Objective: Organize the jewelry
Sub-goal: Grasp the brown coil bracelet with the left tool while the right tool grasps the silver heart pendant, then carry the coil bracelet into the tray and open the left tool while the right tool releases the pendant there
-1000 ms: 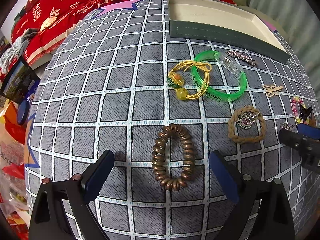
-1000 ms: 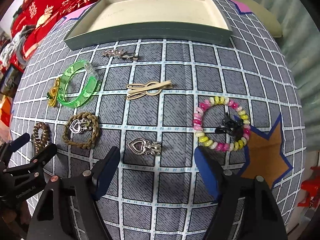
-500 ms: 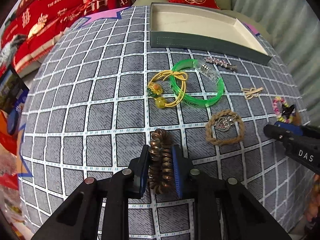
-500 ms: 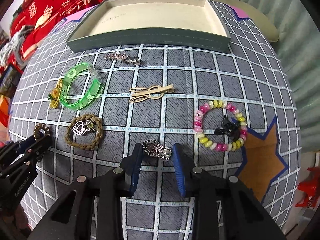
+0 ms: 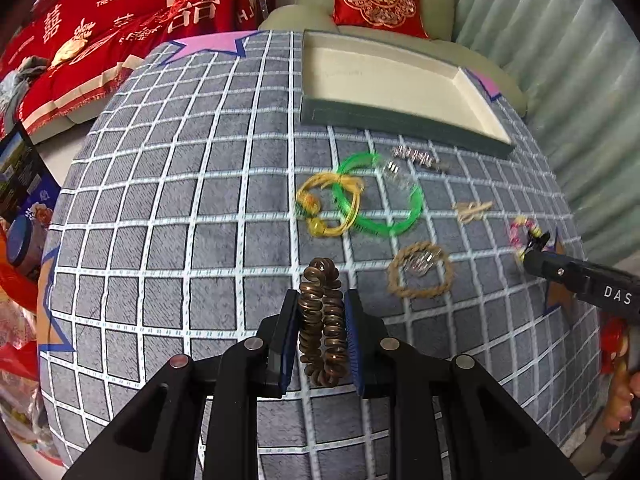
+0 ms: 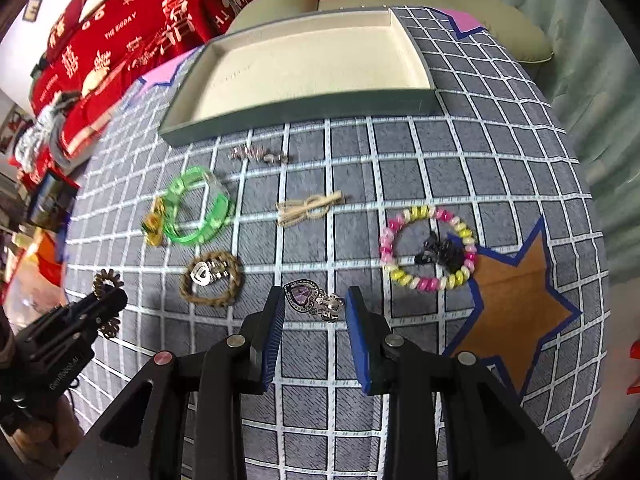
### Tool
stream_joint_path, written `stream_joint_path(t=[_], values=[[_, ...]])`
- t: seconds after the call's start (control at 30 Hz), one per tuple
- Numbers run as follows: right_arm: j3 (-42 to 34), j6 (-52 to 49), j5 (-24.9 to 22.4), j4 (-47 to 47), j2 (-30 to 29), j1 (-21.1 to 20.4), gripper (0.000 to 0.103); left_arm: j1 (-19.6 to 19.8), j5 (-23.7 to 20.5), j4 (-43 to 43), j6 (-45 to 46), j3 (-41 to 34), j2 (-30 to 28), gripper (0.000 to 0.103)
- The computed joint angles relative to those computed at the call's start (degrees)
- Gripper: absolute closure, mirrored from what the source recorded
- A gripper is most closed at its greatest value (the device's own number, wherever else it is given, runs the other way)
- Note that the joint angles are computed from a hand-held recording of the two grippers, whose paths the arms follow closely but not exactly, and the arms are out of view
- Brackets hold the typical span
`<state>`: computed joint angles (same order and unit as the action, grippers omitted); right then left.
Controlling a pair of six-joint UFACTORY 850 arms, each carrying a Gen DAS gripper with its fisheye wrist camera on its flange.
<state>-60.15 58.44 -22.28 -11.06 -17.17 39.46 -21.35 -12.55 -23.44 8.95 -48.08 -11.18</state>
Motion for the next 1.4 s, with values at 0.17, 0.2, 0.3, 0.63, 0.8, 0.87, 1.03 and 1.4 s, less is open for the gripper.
stream_joint_path(t=[0.17,0.2,0.3,0.63,0.8,0.87,1.03,1.4], values=[[0.2,-4.9,1.2,3.6,2.1,-2.6,0.069,-0.5,-0.6,3.5,-5.6,-3.9,-1.1,0.071],[-0.1,-6.2,1.2,4.1,2.3,-3.2,0.069,-0.5,-0.8,2.5,-5.2,-4.6,-1.3,0.071],[-2.0,-11.8,1.4,7.7,1.8,-5.7,0.069,-0.7,-1.1,1.7,-4.7,-7.6,-2.6,0.071],[-12.9,-27.4,-0.2,15.6,-5.5,-12.4,0.069,-1.7,-2.0,7.1,-6.7,-22.3,-12.2,0.071],[-18.9,-33.5,-1.7,19.5,-11.0,-14.8,0.069,-1.8,-2.7,14.8,-14.4,-29.8,-18.2,0.071],[-21.5,-35.3,-2.4,20.3,-13.2,-15.5,0.069,-2.0,-3.7,19.2,-19.0,-33.5,-21.3,0.071],[-26.2,-38.2,-3.9,21.1,-18.0,-16.5,0.069,-2.2,-5.7,25.4,-26.5,-39.5,-27.1,0.071],[-31.4,-40.2,-5.8,20.8,-24.7,-17.2,0.069,-3.8,-11.3,35.0,-35.7,-47.4,-34.9,0.07]])
